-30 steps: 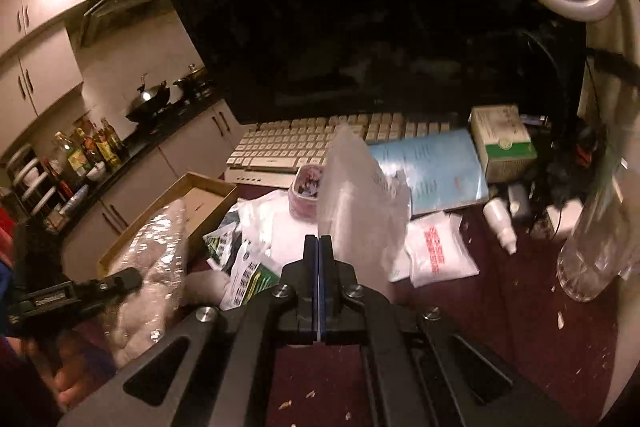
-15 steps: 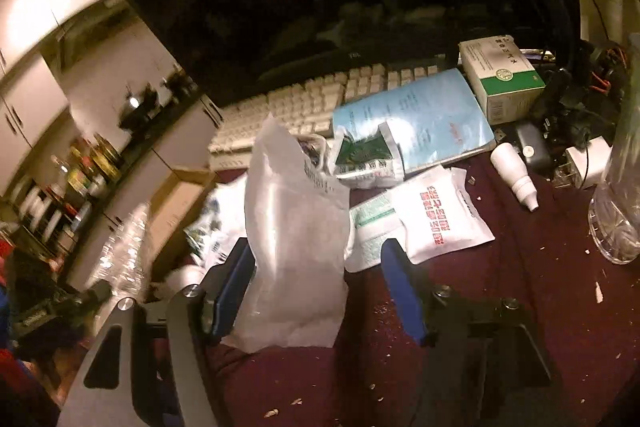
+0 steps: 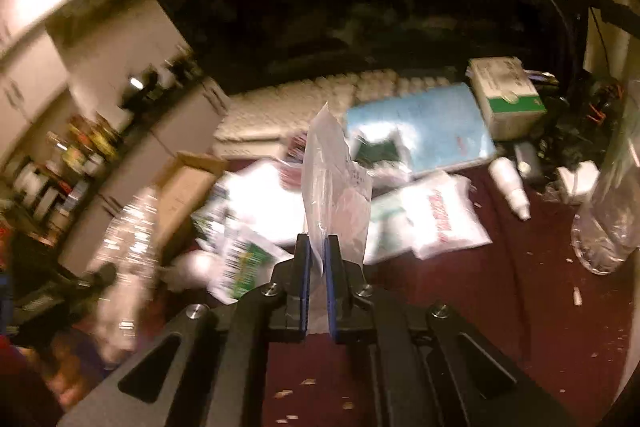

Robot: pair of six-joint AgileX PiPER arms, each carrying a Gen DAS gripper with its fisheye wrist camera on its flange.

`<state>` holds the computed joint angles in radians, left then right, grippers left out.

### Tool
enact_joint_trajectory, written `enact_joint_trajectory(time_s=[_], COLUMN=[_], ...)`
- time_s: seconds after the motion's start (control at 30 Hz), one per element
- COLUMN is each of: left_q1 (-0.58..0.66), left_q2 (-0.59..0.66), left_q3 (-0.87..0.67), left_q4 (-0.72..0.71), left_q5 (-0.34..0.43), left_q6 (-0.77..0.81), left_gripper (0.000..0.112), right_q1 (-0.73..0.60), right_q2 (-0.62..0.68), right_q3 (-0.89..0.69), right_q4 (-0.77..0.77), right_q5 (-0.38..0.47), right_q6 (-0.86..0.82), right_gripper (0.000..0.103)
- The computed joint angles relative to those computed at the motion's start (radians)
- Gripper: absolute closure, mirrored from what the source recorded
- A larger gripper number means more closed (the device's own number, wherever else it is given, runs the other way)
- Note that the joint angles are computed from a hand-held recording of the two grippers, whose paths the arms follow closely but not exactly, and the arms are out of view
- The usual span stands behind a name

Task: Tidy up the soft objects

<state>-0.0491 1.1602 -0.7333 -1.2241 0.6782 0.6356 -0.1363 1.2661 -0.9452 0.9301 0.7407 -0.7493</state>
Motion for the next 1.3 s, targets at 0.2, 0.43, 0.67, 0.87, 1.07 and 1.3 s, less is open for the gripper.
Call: enact_joint_trajectory(time_s=[0.2,0.43,0.67,0.87,1.07,1.3], left_q1=[0.181,0.371,0.410,0.383,0.294,0.160], left_q2=[-0.077,-0.091,0.023,0.140,0.189,0.082], left_q3=[-0.002,-0.032,-0.074,-0.094,-0.121,-0.050], left_q4=[0.037,0.153,0.267,0.270,0.394,0.948], left_q5=[0.099,0.078,-0.004,-0.031,-0.116,-0.366], left_q6=[-0.010,-0.044,-0.059,-0.046,-0.195,-0.746], left_gripper=[0.102,0.102,0.102,0.102,0.096,0.040], right_q1=[0.045,0.331,0.514,0.533,0.544,0.614], right_q2=[-0.010,0.252,0.643,0.720,0.724,0.520], right_q3=[-0.035,-0.230,-0.620,-0.673,-0.695,-0.497], right_q4=[0.238,0.409,0.322,0.183,-0.008,-0.195], right_q5=[0.109,0.103,0.063,0.044,0.046,-0.186], right_q6=[-0.144,-0.187,0.070,0.250,0.387,0.357], right_gripper=[0.098,0.098,0.098,0.098,0.084,0.038])
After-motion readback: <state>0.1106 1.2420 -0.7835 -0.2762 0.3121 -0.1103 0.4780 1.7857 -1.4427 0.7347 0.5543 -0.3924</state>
